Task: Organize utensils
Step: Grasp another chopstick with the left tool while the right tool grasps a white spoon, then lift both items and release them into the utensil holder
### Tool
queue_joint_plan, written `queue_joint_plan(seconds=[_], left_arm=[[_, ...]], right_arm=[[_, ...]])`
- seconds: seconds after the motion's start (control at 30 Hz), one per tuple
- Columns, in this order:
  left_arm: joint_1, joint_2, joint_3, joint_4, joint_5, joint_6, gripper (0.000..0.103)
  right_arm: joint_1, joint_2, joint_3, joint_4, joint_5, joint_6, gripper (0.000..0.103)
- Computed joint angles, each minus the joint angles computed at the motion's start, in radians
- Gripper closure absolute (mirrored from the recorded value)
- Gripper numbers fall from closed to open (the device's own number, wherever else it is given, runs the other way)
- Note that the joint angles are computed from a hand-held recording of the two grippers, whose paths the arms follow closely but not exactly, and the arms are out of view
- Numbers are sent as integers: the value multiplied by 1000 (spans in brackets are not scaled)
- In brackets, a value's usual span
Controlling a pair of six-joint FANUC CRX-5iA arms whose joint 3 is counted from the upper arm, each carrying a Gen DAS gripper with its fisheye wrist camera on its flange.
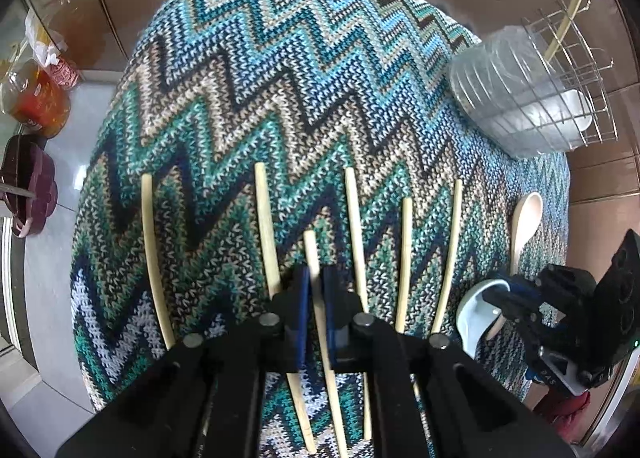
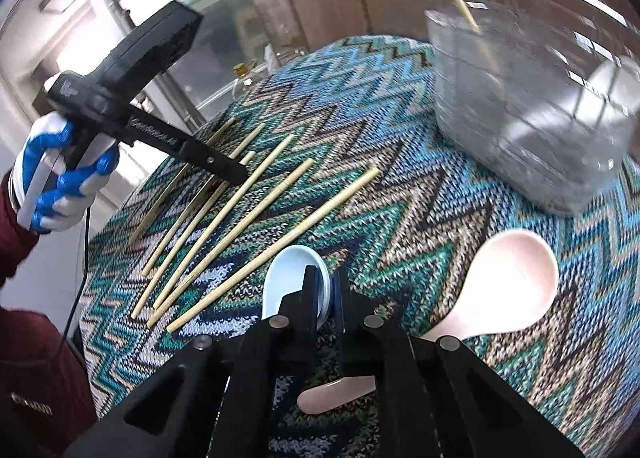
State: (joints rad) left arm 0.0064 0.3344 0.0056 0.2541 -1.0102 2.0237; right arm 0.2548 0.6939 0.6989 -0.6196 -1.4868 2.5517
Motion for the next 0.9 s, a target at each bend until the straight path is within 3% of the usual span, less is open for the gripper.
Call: queue_joint_plan(seconds=[0.23,0.53,0.67,0.9], left_arm=[[-13,-58,-58,2,61,12,98],[-71,-234,-144,-40,178,11,98],[-103,-307,-129,-122,223,55,98],[-152,-345,0,-309,312,171,98]], right_arm=[[-24,-106,-116,-32,88,72,96],[-88,-301,-293,-105,232,109,96],[-115,-382,-354,-135,323,101,96],[-141,-456,-379,-199,497,52,96]])
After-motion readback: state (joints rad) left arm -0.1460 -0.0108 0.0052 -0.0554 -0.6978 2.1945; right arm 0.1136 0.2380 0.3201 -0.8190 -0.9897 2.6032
